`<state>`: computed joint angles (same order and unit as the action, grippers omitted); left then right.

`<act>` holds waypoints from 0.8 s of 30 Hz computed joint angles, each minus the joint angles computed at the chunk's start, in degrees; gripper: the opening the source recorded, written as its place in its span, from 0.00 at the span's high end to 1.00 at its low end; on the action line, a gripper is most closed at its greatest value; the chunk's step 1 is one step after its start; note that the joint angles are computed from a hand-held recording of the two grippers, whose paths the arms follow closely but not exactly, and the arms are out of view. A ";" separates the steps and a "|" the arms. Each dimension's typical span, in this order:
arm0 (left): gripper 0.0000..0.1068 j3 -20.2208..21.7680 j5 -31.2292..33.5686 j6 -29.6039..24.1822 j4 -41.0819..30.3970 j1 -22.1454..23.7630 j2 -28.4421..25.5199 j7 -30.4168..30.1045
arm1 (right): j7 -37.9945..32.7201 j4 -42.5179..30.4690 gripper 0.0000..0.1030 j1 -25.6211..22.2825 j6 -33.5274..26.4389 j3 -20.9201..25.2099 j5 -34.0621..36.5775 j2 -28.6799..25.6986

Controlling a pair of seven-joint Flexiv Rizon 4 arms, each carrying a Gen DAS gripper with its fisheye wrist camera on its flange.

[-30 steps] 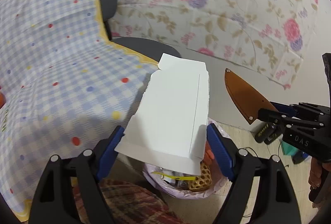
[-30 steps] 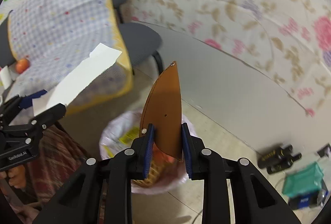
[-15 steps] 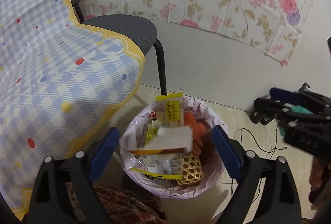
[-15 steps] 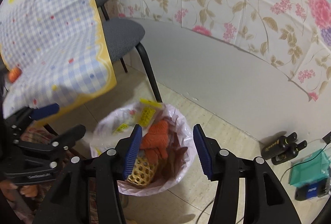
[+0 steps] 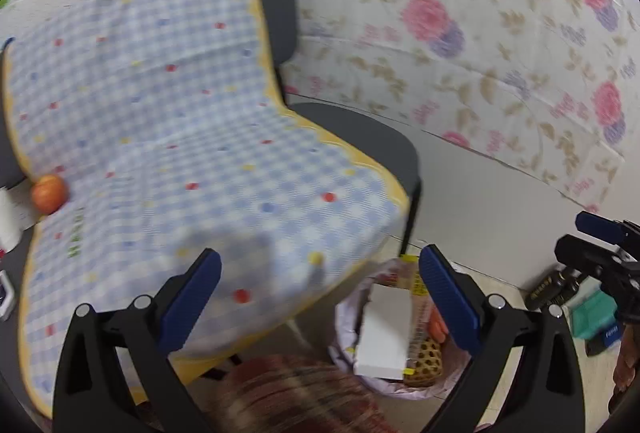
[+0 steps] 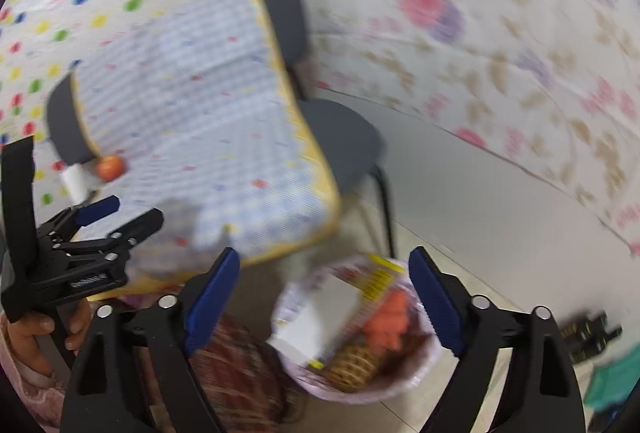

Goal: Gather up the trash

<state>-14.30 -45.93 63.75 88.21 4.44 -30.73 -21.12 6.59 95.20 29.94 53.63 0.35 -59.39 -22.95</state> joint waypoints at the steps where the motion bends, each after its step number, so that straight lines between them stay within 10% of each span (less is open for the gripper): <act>1: 0.10 1.96 1.61 1.22 -0.27 -0.60 0.41 -2.27 | -1.28 -1.92 0.14 0.13 0.66 0.09 0.11 -1.03; 24: 0.10 13.81 22.48 7.92 -2.57 5.39 5.57 -31.36 | -28.55 -32.36 0.10 9.64 -6.01 -6.49 11.18 -15.41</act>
<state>-0.50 -23.46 71.67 85.63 9.83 -25.16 -52.48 -21.96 62.85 39.58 47.62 -6.14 -48.21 -38.36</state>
